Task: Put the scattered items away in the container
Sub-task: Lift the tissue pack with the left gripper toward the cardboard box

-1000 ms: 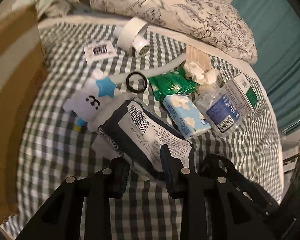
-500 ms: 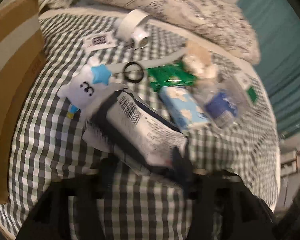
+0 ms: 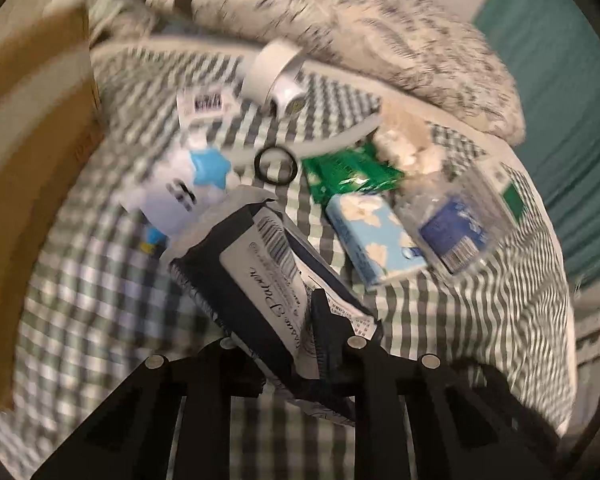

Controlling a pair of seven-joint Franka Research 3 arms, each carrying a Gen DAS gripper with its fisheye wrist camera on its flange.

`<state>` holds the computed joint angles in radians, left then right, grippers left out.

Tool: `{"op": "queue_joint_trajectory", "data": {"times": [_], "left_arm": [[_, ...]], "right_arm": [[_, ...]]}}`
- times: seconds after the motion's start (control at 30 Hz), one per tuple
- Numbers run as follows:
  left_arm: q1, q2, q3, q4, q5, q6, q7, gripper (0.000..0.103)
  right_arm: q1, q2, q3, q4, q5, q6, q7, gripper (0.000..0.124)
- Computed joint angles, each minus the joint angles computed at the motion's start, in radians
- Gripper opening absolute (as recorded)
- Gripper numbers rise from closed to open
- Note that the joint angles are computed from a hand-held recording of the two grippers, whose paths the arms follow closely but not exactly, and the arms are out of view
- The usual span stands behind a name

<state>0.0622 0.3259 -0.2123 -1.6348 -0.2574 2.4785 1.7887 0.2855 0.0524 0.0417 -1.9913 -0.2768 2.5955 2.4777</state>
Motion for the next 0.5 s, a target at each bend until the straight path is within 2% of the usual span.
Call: {"op": "queue_joint_trajectory", "data": {"times": [0.2,0.3,0.37,0.4,0.47,0.5], "left_arm": [[0.011,-0.094,0.016,-0.084,0.013,0.086,0.059,0.019],[0.024,-0.116,0.019,-0.097,-0.023,0.075,0.101,0.019],[0.032,-0.111,0.022,-0.082,-0.052,0.029,0.123,0.019],[0.035,-0.109,0.022,-0.079,-0.07,0.013,0.133,0.025],[0.036,-0.103,0.025,-0.082,-0.093,-0.009,0.14,0.056],[0.03,-0.098,0.032,-0.081,-0.077,-0.019,0.126,0.078]], "right_arm": [[0.007,-0.007,0.003,0.0,-0.036,-0.008,0.022,0.045],[0.013,-0.015,0.01,0.001,-0.067,-0.008,0.037,0.045],[0.017,-0.02,0.015,0.001,-0.083,-0.019,0.047,0.045],[0.018,-0.023,0.016,-0.002,-0.086,-0.021,0.052,0.045],[0.019,-0.03,0.021,-0.009,-0.088,-0.022,0.059,0.045],[0.019,-0.033,0.022,-0.011,-0.09,-0.023,0.064,0.045]]}}
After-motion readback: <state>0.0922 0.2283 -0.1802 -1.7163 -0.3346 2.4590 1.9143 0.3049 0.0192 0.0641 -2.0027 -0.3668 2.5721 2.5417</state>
